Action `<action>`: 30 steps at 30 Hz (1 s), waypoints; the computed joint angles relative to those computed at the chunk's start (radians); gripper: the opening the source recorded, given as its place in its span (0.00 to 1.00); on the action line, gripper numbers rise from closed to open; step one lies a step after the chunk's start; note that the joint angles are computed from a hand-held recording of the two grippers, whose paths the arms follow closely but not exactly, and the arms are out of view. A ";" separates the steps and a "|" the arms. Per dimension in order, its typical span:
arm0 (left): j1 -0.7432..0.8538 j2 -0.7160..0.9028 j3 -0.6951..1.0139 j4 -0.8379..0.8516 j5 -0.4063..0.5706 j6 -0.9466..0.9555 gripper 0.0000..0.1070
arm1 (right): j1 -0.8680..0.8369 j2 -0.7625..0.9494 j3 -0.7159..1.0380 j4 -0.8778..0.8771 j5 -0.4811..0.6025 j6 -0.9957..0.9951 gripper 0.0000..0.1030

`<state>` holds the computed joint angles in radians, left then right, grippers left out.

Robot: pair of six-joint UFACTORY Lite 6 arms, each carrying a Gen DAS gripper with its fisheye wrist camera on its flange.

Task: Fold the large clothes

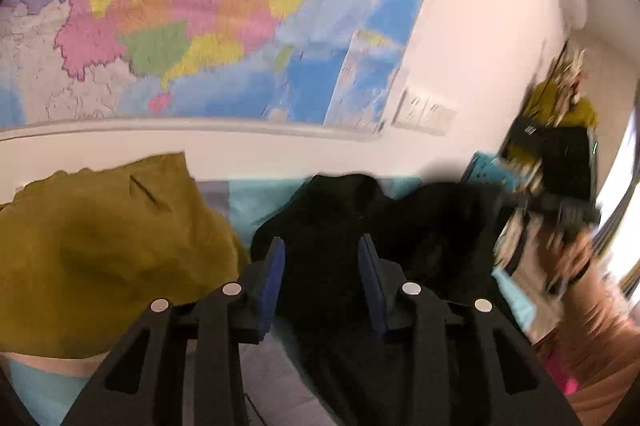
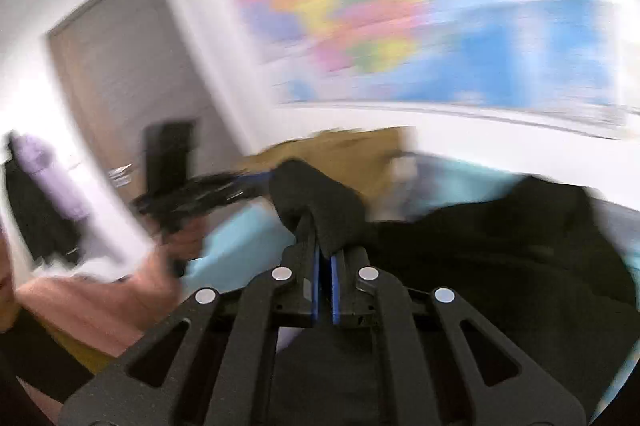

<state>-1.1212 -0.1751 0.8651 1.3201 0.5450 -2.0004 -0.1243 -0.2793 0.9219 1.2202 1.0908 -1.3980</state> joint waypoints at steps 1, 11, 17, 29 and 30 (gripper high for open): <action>0.005 0.031 0.007 -0.018 -0.004 0.017 0.33 | -0.047 0.025 0.024 -0.035 -0.011 -0.004 0.05; 0.093 0.617 0.368 -0.375 -0.116 0.415 0.33 | -0.256 0.377 -0.027 -0.098 -0.296 -0.047 0.74; 0.185 0.747 0.546 -0.483 -0.104 0.566 0.33 | -0.495 0.216 -0.258 0.019 -0.131 -0.303 0.82; 0.240 1.015 0.956 -0.515 0.158 0.590 0.33 | -0.037 -0.043 -0.547 0.345 -0.651 -0.707 0.55; 0.226 1.011 0.955 -0.493 0.181 0.568 0.33 | -0.059 0.012 -0.507 0.327 -0.640 -0.688 0.41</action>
